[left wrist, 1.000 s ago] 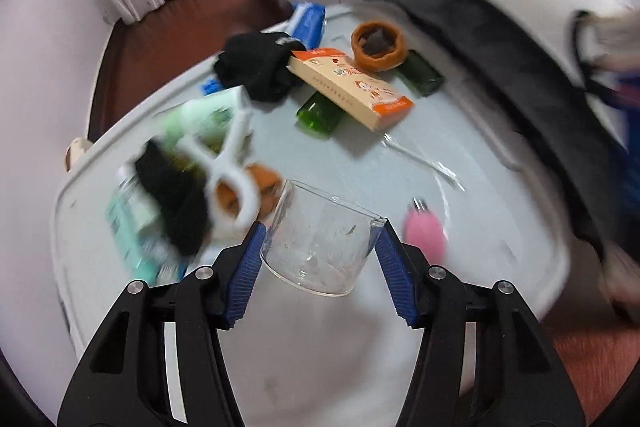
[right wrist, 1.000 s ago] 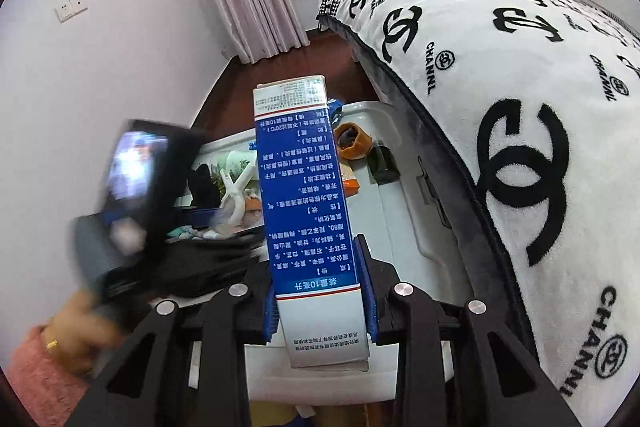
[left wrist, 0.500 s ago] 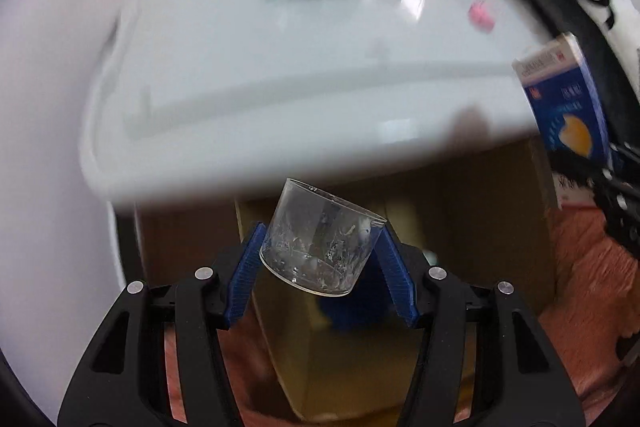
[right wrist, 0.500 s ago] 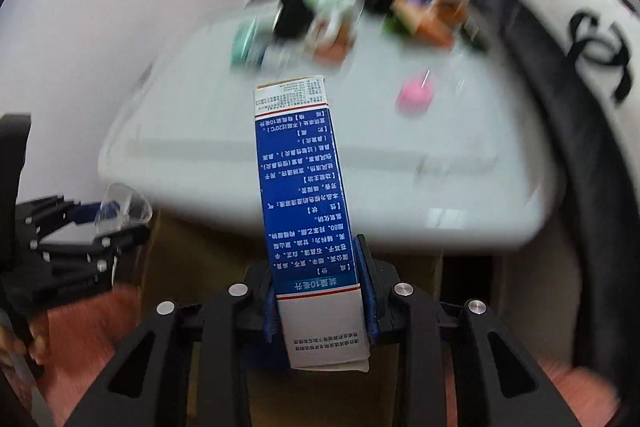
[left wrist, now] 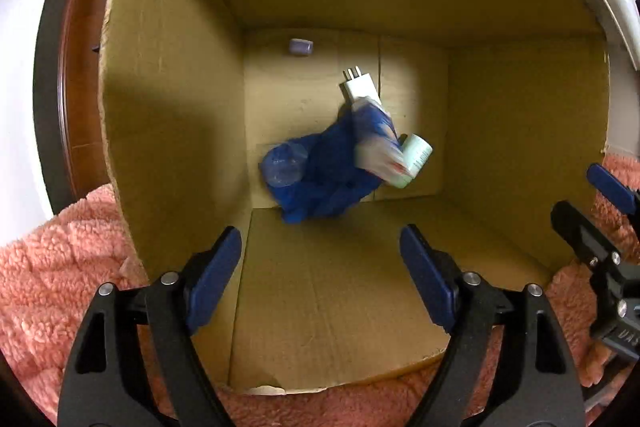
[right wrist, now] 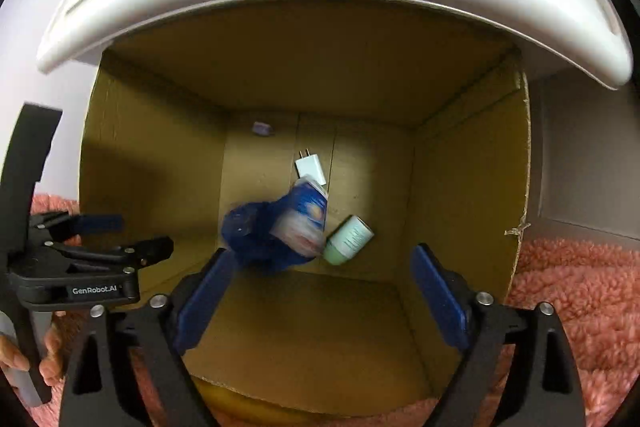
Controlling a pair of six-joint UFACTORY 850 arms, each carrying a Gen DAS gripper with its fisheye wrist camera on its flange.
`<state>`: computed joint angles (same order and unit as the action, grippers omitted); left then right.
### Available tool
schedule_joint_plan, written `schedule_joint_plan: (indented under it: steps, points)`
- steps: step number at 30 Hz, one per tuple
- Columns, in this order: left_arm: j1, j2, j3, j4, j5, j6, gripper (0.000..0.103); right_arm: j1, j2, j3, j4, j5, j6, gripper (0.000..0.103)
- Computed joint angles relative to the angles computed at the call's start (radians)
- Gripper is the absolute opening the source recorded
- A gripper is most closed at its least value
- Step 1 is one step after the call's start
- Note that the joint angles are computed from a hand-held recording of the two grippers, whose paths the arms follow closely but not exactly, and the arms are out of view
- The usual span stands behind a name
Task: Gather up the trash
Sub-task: 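Drop the glass cup and blue medicine box into the cardboard box, then grasp the small eye-drop bottle with the left tool while the right tool grasps the black sock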
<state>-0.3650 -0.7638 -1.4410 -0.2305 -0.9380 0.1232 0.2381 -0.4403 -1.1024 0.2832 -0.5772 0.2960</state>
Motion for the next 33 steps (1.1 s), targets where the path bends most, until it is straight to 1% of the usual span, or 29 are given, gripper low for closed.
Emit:
schedule_joint_plan:
  steps: [3,6,8,10,12,13,14,16,17,18,20,21,23,24,25,26,27,28,29,30,31,33]
  points:
    - [0.004,0.02,0.021,0.002,0.017,0.015,0.08,-0.018,0.014,0.02,0.049,0.02,-0.018,0.089]
    - [-0.001,0.023,0.009,0.014,0.03,0.002,0.08,-0.02,0.018,0.019,0.056,0.029,-0.013,0.089]
    - [0.0,0.054,0.025,0.022,0.072,-0.002,0.08,-0.021,0.017,0.015,0.051,0.038,-0.002,0.089]
    - [0.002,0.095,0.05,0.027,0.152,0.009,0.08,-0.03,0.038,0.032,0.075,0.059,-0.022,0.089]
    - [0.014,0.139,0.072,-0.037,0.218,0.072,0.08,-0.042,0.067,0.044,0.123,0.09,-0.065,0.089]
    - [0.027,0.162,0.077,-0.103,0.249,0.12,0.08,-0.044,0.091,0.05,0.098,0.13,-0.04,0.089]
    - [0.034,0.174,0.071,-0.132,0.272,0.134,0.08,-0.04,0.108,0.051,0.032,0.167,0.016,0.089]
    - [0.046,0.197,0.05,-0.166,0.341,0.146,0.08,-0.037,0.139,0.042,-0.177,0.251,0.148,0.089]
    - [0.048,0.196,0.029,-0.159,0.368,0.133,0.082,-0.036,0.141,0.02,-0.282,0.265,0.206,0.089]
    - [0.052,0.186,-0.014,-0.129,0.395,0.094,0.088,-0.04,0.134,-0.02,-0.386,0.269,0.25,0.089]
    - [0.058,0.155,-0.089,-0.09,0.439,0.033,0.089,-0.033,0.093,-0.101,-0.596,0.257,0.412,0.09]
    - [0.06,0.132,-0.136,-0.046,0.452,-0.017,0.089,-0.032,0.05,-0.165,-0.696,0.254,0.499,0.09]
    - [0.072,0.101,-0.21,0.006,0.48,-0.075,0.089,-0.036,-0.021,-0.27,-0.805,0.25,0.591,0.09]
    - [0.081,0.09,-0.227,0.002,0.499,-0.078,0.089,-0.038,-0.085,-0.363,-0.839,0.227,0.598,0.09]
    - [0.092,0.091,-0.23,-0.024,0.527,-0.071,0.089,-0.039,-0.127,-0.423,-0.858,0.207,0.6,0.09]
    - [0.101,0.097,-0.22,-0.041,0.553,-0.07,0.089,-0.038,-0.191,-0.514,-0.862,0.167,0.587,0.09]
    - [0.108,0.103,-0.207,-0.021,0.573,-0.111,0.089,-0.038,-0.263,-0.619,-0.861,0.133,0.557,0.089]
    - [0.112,0.104,-0.21,0.006,0.566,-0.152,0.089,-0.037,-0.315,-0.699,-0.84,0.089,0.53,0.088]
    - [0.119,0.095,-0.218,-0.001,0.552,-0.16,0.089,-0.041,-0.371,-0.784,-0.814,0.055,0.497,0.085]
    - [0.128,0.09,-0.224,-0.045,0.534,-0.134,0.089,-0.046,-0.436,-0.889,-0.76,0.002,0.443,0.083]
    - [0.138,0.086,-0.226,-0.112,0.517,-0.091,0.089,-0.053,-0.505,-0.993,-0.738,-0.039,0.425,0.083]
    - [0.149,0.074,-0.236,-0.168,0.497,-0.057,0.089,-0.058,-0.636,-1.203,-0.712,-0.157,0.408,0.082]
